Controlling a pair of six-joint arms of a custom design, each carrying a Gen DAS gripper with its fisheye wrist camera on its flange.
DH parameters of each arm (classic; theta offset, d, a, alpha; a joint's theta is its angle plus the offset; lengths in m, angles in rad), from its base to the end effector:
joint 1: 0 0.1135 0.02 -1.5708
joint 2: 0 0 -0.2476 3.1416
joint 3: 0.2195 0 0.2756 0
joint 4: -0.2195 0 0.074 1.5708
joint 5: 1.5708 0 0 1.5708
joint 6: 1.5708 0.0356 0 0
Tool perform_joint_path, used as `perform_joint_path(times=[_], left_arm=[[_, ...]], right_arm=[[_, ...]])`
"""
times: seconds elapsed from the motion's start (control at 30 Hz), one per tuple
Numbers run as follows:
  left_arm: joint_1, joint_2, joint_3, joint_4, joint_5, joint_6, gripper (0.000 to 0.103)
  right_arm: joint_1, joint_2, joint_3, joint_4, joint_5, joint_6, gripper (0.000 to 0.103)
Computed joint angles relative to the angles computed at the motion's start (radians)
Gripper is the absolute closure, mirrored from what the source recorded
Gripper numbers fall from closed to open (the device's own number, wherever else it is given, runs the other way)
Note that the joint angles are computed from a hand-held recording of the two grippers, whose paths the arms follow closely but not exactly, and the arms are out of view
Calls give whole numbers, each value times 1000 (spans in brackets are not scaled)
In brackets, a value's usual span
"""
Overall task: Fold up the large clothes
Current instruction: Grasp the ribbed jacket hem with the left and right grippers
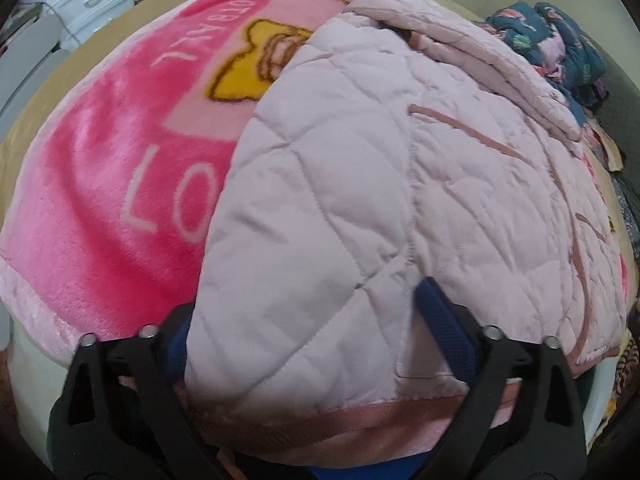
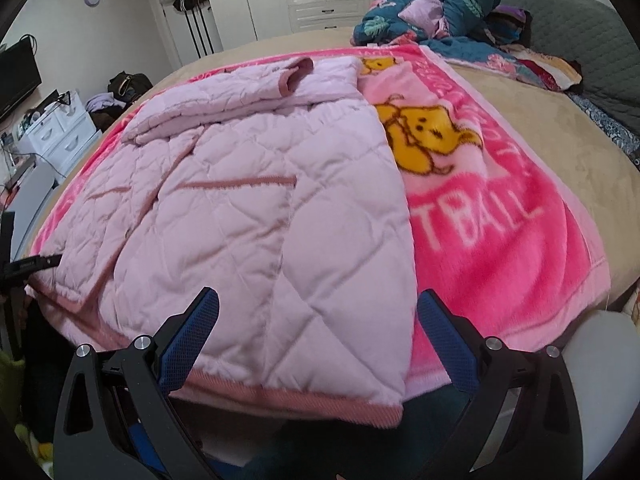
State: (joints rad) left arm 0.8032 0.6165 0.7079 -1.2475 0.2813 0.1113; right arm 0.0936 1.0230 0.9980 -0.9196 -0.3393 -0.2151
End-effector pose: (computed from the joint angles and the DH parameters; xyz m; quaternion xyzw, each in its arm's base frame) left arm 0.0932 0.0823 0.2419 -0.3014 0.9213 -0.0331 0.2435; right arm 0.2224 0.0328 0.2910 -0.1955 0.9186 0.1419 0.3128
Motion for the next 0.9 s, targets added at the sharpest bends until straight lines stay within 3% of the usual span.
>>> perform_joint_path(times=[0.27, 0.37, 0.5, 0.73, 0.87, 0.9], left_arm=[[-63, -76, 12, -12, 7, -17, 72], [-50, -93, 29, -27, 28, -8, 83], [-35, -94, 38, -33, 47, 12, 84], [8, -78, 34, -36, 83, 38, 83], [49, -65, 36, -53, 103, 73, 79], [61, -67, 36, -61, 108, 84, 78]], right_arm=[[-67, 11, -15, -82, -48, -60, 4], [-103, 29, -14, -113, -107, -88, 4], [-107, 49, -16, -129, -133, -99, 15], [-140, 162, -33, -111, -201, -99, 18], [-131, 123, -24, -137, -223, -131, 46], [-133, 117, -17, -146, -236, -142, 59]])
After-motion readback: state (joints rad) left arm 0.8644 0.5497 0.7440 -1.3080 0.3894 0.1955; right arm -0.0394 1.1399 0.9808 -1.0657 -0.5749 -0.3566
